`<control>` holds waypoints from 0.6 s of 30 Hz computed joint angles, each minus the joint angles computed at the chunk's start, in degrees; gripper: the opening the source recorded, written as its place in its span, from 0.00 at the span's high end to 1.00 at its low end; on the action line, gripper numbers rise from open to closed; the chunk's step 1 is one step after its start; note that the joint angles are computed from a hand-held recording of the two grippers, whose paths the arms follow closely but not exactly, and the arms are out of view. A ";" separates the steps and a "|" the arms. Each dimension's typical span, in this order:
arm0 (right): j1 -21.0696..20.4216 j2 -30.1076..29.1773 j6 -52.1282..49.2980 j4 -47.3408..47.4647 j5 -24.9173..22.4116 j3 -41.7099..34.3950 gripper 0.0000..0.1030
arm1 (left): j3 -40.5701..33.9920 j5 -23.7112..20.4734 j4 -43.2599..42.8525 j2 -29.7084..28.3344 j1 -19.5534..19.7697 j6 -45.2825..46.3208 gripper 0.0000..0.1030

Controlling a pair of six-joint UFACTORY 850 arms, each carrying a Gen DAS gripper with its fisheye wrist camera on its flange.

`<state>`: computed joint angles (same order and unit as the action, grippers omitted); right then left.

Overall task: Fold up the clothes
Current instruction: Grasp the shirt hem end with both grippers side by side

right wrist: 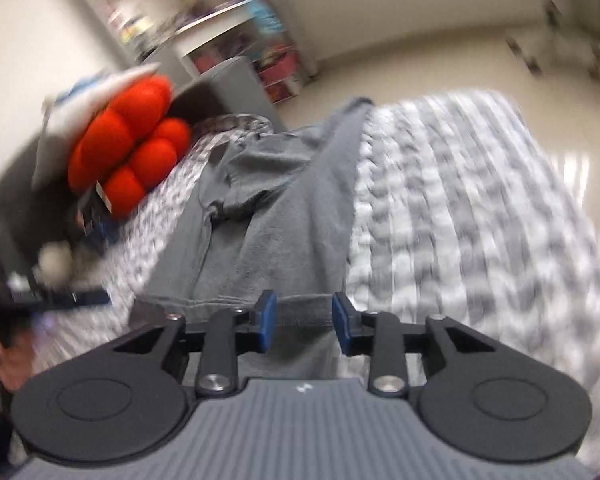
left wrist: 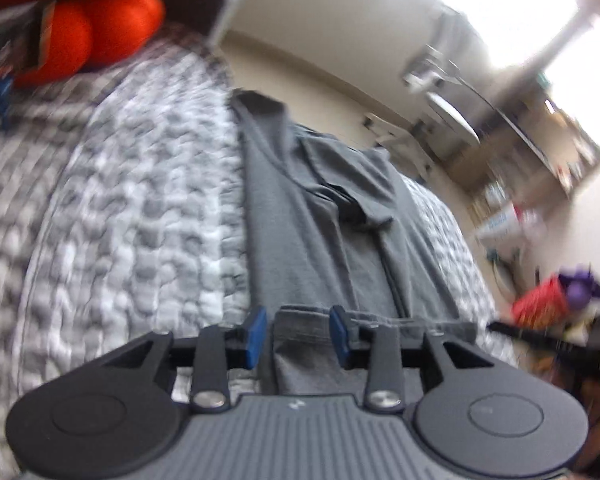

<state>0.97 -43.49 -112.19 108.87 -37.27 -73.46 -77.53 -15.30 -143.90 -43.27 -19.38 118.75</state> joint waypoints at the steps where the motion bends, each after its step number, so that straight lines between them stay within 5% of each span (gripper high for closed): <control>1: 0.19 -0.19 -2.35 -0.72 0.06 -0.54 0.65 | -0.68 -0.20 3.39 -0.41 0.04 -0.70 0.61; 5: 1.59 -1.85 -8.93 -7.70 0.96 -4.19 0.57 | -4.88 -0.33 22.29 -2.78 0.45 -10.39 0.47; 10: 3.20 -5.83 -6.74 -20.92 0.80 -11.09 0.56 | -10.72 -0.54 45.29 -6.00 1.34 -25.97 0.43; 18: 3.63 -12.48 3.97 -37.34 -5.58 -22.07 0.56 | -19.08 -7.77 64.96 -11.30 2.44 -33.54 0.35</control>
